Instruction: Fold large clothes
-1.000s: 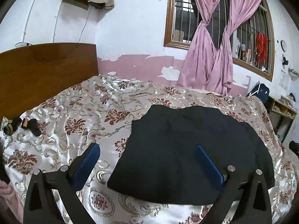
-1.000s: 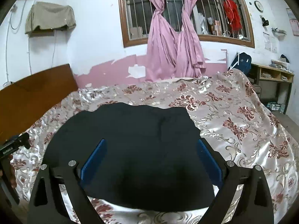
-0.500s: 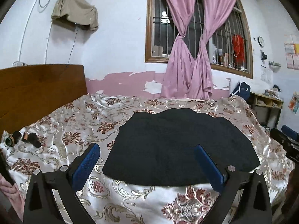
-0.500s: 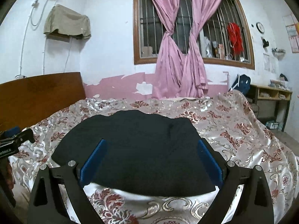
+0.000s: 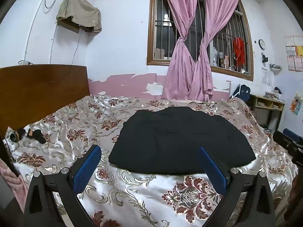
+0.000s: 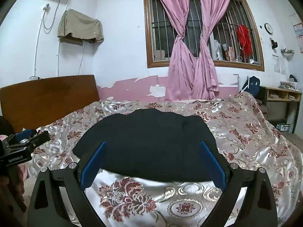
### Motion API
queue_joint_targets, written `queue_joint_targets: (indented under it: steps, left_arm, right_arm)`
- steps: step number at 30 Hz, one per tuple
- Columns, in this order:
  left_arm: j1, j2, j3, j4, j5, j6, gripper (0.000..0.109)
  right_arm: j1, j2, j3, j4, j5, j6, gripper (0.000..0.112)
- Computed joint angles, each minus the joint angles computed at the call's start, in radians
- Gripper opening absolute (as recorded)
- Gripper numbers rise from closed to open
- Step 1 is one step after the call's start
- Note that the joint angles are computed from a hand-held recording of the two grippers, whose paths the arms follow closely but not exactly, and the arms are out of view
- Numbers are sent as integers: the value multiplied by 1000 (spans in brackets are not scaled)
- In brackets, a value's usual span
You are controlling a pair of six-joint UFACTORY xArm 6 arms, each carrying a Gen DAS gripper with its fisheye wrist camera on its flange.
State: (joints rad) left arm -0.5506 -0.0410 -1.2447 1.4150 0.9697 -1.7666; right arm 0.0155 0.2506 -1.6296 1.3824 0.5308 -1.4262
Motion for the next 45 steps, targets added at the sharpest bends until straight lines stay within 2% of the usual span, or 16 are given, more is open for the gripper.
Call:
queue_joint_targets:
  steps: [16, 28, 45]
  left_arm:
    - [-15, -2, 100, 74, -71, -113, 103]
    - [-2, 44, 69, 49, -76, -92, 103]
    - [-1, 52, 68, 58, -72, -76, 103]
  right_arm:
    - [11, -118, 215, 245, -73, -279, 95]
    - [10, -74, 198, 217, -102, -252, 95]
    - [17, -67, 198, 198, -87, -230, 95]
